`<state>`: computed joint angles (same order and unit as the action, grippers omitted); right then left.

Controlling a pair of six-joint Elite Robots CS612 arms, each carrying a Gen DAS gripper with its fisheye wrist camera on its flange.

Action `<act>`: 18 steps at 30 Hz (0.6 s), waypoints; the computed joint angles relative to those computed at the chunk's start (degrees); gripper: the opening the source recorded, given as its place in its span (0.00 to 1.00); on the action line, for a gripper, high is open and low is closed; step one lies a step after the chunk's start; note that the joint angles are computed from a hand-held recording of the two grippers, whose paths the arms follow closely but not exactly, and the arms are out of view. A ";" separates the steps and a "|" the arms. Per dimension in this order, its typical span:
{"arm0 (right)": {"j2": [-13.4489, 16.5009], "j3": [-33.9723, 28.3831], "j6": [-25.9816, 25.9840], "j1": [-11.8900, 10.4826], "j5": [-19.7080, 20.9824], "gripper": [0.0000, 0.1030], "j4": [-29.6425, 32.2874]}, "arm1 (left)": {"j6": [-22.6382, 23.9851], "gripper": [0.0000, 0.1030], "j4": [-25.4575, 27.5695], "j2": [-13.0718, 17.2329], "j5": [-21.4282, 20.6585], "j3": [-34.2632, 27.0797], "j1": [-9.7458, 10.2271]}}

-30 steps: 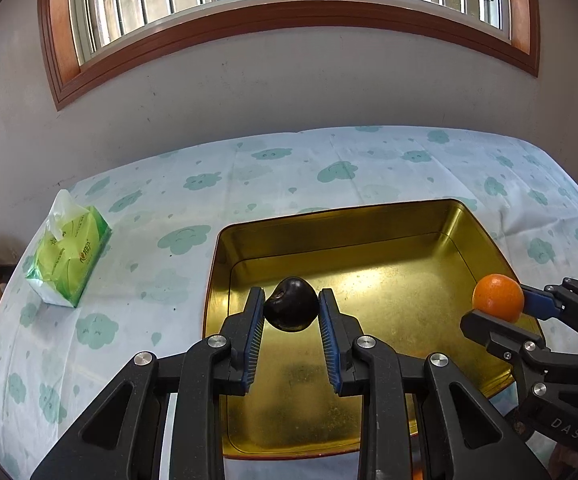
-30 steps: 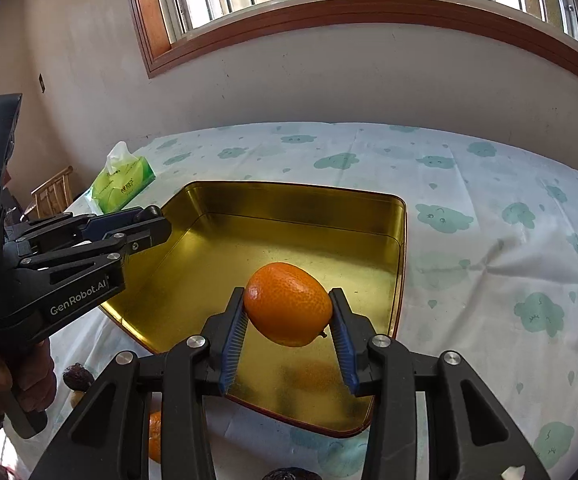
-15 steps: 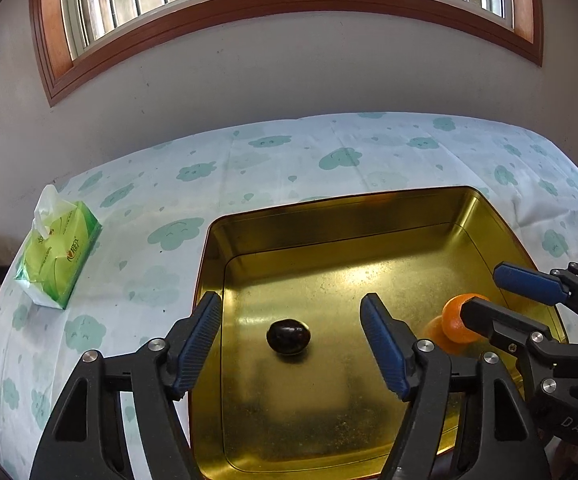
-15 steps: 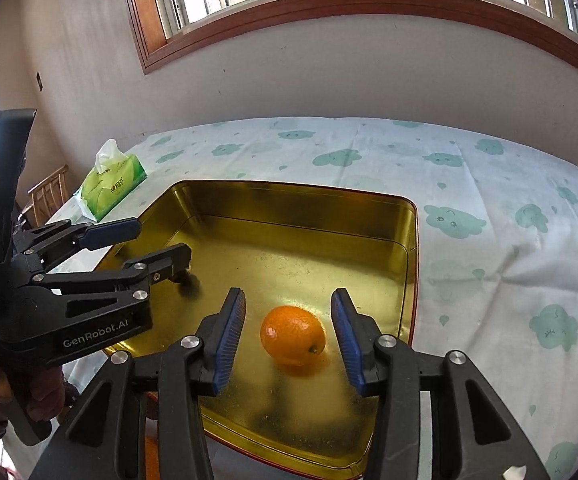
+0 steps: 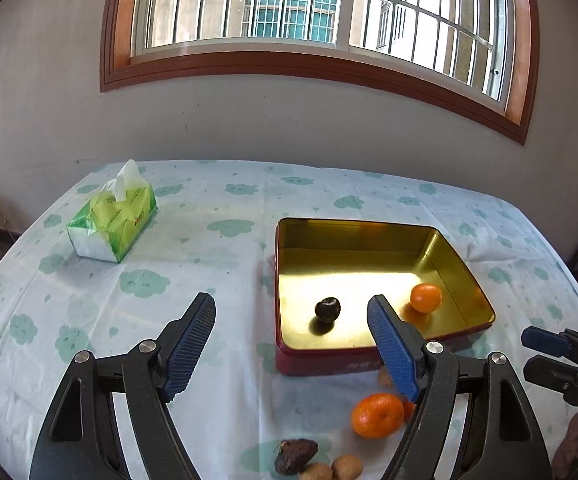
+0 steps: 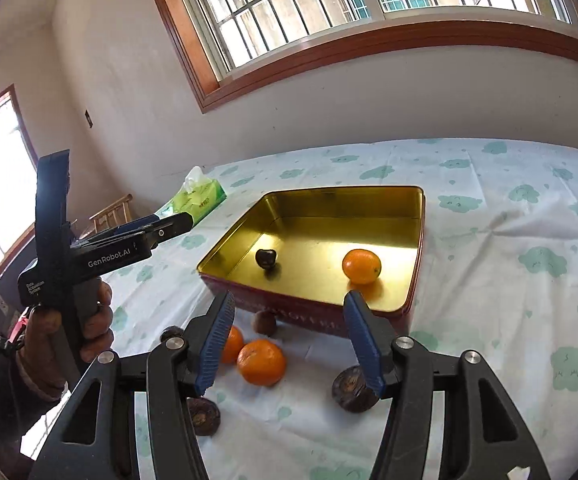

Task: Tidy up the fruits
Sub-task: 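Withdraw both open grippers from the tin back toward the loose fruits, then grasp the dark wrinkled fruit with the right gripper while the left gripper grasps the red tomato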

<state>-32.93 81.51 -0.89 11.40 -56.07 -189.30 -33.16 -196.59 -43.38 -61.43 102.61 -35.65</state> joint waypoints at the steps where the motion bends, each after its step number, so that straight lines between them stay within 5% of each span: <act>1: -0.63 1.52 -1.16 0.09 0.70 0.53 0.25 | -1.01 0.76 -1.23 -0.43 -0.64 1.77 -0.25; 7: -2.89 7.39 -11.47 2.25 -0.68 0.53 3.66 | -6.10 0.75 -5.32 -1.77 -0.11 10.35 -3.08; 18: -1.37 2.56 -18.91 5.79 -6.13 0.53 17.01 | -9.18 0.73 -6.57 -2.06 -2.12 14.89 -5.56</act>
<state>-34.31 84.07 -19.80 17.19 -62.20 -172.29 -42.34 -203.15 -45.44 -63.55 117.49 -41.21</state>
